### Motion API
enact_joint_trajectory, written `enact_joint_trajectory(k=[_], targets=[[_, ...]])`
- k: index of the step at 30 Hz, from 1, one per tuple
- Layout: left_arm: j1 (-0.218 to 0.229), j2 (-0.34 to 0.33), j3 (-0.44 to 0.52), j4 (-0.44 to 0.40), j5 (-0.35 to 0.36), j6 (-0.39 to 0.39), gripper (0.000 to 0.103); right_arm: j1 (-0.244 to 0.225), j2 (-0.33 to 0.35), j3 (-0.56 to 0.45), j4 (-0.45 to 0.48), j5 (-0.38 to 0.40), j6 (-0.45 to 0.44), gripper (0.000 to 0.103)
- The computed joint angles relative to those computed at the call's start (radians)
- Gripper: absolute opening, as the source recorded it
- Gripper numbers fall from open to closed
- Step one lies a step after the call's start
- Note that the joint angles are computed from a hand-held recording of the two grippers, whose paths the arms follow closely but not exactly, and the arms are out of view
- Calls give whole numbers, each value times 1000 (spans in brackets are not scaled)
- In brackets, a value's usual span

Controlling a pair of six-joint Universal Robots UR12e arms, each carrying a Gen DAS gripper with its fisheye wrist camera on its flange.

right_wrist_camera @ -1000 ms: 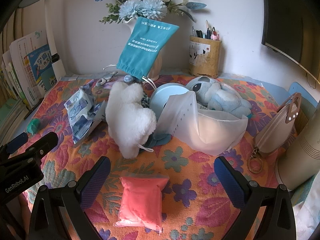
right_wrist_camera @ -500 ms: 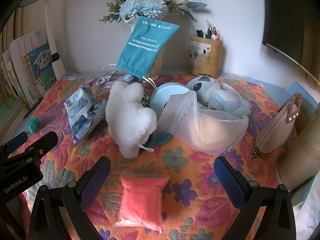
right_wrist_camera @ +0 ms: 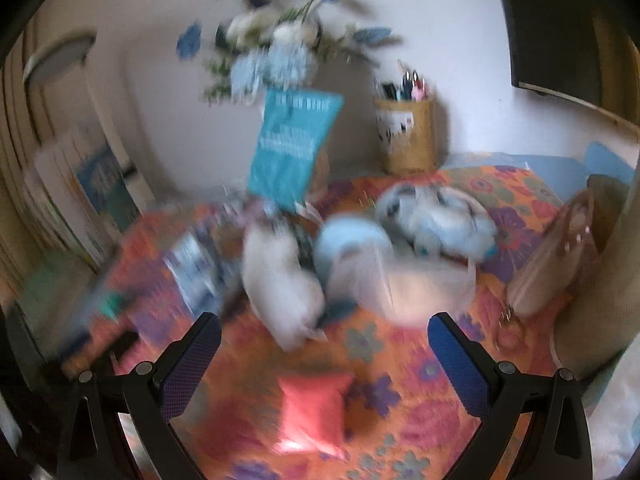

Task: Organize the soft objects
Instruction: 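Grasp the green bagged pack with the left tool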

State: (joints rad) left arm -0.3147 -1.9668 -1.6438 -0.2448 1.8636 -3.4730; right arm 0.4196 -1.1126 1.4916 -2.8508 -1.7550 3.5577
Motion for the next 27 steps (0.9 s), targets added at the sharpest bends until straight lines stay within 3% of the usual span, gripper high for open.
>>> enact_joint_trajectory(k=[4,7,10,13,17,20,25,27], targets=[[16,11,30,-94,43,-9,102,-22,29,-104,81,57,47,103],[30,13,27,-97,51,-17,102,-37,76,-203,146,92,90,103],[53,25,2,-82,-13,-19,102,-45,137,-316,264,110,130,103],[74,25,-9,-79,-69,-22,102,-54,189,-394,314,164,168,103],[95,15,3,-110,-118,-27,102,-54,254,-498,400,162,195,103],[102,-2,30,-135,-100,-32,102,-50,293,-557,431,147,189,103],[116,-49,110,-254,-85,-34,102,-46,339,-624,468,115,183,103],[119,-63,126,-268,-86,-27,102,-44,347,-630,454,102,172,98]])
